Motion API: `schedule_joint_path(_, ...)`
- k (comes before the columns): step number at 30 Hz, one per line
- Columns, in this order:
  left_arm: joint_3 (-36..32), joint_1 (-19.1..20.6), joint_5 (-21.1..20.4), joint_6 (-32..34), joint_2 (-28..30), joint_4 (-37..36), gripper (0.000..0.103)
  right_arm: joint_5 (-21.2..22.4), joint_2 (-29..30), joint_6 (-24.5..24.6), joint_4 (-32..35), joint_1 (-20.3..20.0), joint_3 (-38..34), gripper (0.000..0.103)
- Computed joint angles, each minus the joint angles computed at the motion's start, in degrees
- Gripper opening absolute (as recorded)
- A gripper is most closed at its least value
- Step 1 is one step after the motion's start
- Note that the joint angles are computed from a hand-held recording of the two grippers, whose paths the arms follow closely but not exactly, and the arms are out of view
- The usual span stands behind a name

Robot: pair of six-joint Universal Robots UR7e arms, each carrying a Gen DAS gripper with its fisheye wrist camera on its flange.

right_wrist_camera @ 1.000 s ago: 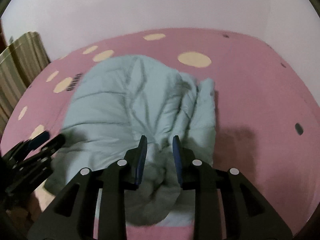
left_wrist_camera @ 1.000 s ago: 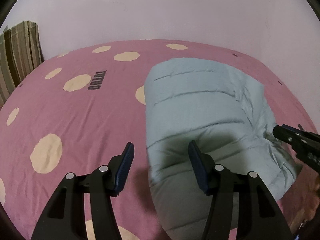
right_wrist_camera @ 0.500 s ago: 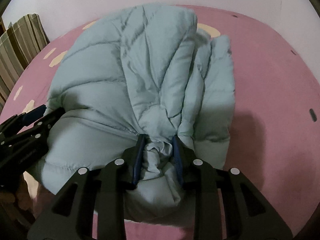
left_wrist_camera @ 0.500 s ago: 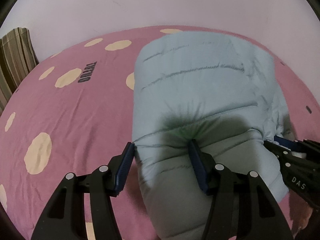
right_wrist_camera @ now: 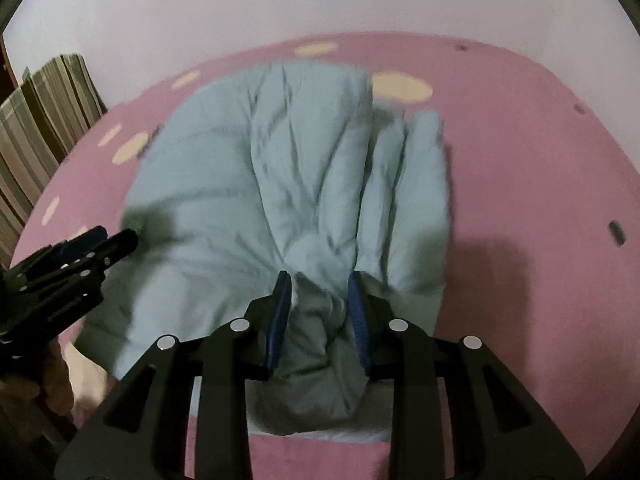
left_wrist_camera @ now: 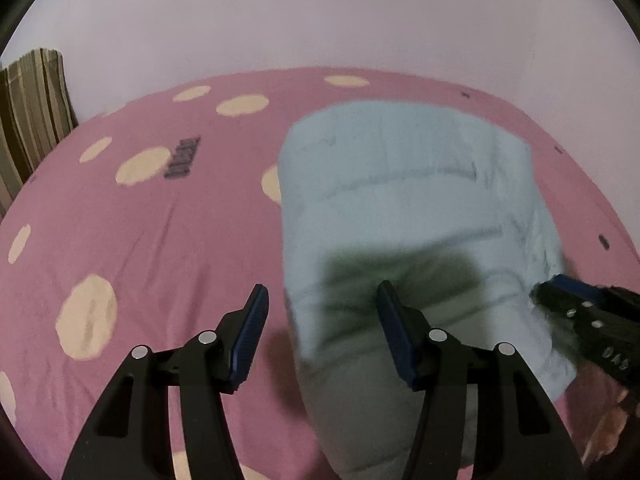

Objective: Fold large clothes

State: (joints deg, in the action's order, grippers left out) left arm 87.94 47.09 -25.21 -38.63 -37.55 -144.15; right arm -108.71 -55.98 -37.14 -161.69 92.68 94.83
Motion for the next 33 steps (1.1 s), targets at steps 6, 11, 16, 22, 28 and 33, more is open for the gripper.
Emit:
schedule_joint_path(6, -5.53, 1.03, 1.89, 5.06, 0.95, -0.88, 0.056, 0.89, 2.34, 0.03, 0.11, 2.84, -6.49, 0.030)
schedule_joint_path(11, -12.91, 3.08, 1.92, 7.70, 3.85, 0.61, 0.056, 0.35, 7.57, -0.48, 3.68, 4.53, -14.39, 0.030)
schedule_joint_path(16, -18.18, 5.41, -0.27, 6.06, 6.75, 7.55, 0.056, -3.16, 12.44, -1.19, 6.30, 4.19, -19.96, 0.030)
schedule_joint_path(22, -20.49, 6.40, -0.17, 6.28, 9.42, 9.73, 0.056, -5.40, 15.18, -1.60, 6.93, 2.25, -21.95, 0.030)
schedule_joint_path(28, -22.65, 6.80, 0.86, 4.75, 11.55, 13.93, 0.056, -4.90, 16.49, -1.94, 6.96, 0.72, -22.34, 0.030)
schedule_joint_path(33, -23.07, 7.15, 0.93, 4.25, 12.19, 14.73, 0.056, -3.55, 16.87, -0.97, 7.28, -0.05, -22.68, 0.030)
